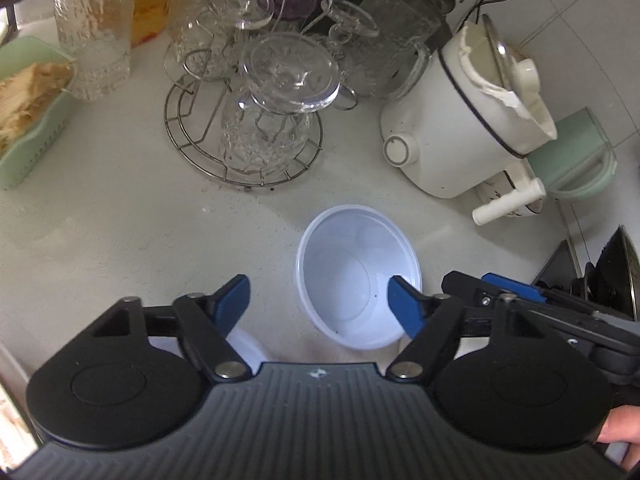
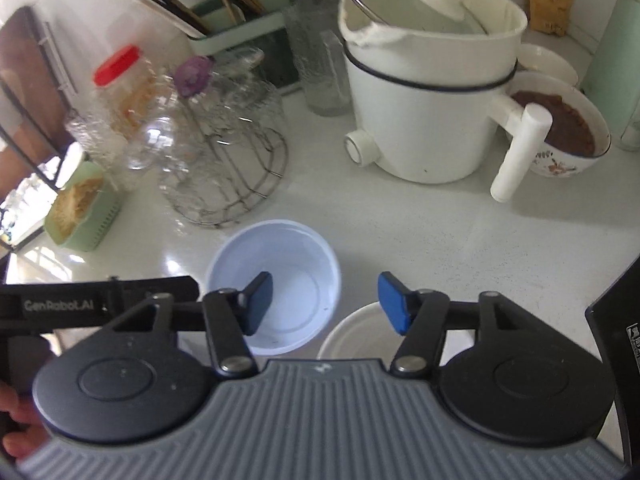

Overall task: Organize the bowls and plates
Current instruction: 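Move both tools toward the rim of the second translucent plastic bowl, then close the left gripper on the bowl rim while the right gripper also closes on it, then lift the second bowl with both grippers and lower it into the first bowl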

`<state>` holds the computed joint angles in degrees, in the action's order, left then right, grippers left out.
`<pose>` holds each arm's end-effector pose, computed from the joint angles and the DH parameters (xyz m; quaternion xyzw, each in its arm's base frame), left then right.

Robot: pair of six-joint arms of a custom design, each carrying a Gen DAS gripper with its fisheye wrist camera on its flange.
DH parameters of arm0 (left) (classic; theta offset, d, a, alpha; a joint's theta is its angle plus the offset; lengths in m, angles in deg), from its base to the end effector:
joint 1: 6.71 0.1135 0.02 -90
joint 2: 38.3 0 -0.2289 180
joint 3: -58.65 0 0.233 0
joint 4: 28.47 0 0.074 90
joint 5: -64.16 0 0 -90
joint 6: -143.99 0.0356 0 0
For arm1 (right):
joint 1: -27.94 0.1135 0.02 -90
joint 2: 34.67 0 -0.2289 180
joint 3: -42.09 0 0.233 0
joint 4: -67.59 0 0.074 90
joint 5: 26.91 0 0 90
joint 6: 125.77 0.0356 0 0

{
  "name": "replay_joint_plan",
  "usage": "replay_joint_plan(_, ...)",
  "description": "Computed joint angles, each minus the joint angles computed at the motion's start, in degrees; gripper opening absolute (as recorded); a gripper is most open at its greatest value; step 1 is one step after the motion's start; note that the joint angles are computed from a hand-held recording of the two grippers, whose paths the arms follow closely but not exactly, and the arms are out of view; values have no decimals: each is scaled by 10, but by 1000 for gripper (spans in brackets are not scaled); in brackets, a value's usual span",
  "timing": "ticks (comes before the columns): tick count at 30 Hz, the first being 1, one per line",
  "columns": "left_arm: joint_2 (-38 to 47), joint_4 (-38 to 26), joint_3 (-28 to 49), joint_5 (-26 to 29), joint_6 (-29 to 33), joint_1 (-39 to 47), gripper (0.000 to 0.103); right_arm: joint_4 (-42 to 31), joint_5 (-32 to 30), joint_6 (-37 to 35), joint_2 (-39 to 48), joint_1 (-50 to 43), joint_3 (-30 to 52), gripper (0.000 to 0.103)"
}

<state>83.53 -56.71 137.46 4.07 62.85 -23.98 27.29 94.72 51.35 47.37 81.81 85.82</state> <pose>0.3239 -0.1193 0.0497 0.2564 0.9191 -0.2655 0.1382 0.1281 0.1438 0.0935 0.2998 0.9096 -0.0005 0.2875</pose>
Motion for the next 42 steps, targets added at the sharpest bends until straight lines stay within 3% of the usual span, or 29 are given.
replay_joint_plan(2, 18, -2, 16, -6, -5, -9, 63, 33, -15, -21, 10, -21, -15, 49)
replay_joint_plan(8, 55, 5, 40, -36, -21, -32, 51, 128, -35, -92, 52, -63, -46, 44)
replay_joint_plan(14, 75, 14, 48, -41, -36, -40, 31, 243, -78, -129, 93, -106, -80, 22)
replay_joint_plan(17, 84, 14, 54, -35, -42, -44, 27, 264, -83, -142, 105, -109, -82, 17)
replay_joint_plan(22, 76, 15, 47, -45, -44, -50, 28, 272, -88, -135, 100, -109, -88, 17)
replay_joint_plan(26, 51, 8, 34, -39, -45, -46, 28, 255, -82, -114, 77, -98, -91, 18)
replay_joint_plan(42, -106, -62, -35, 8, -9, 1, 28, -10, 11, 27, -33, 21, 12, 18)
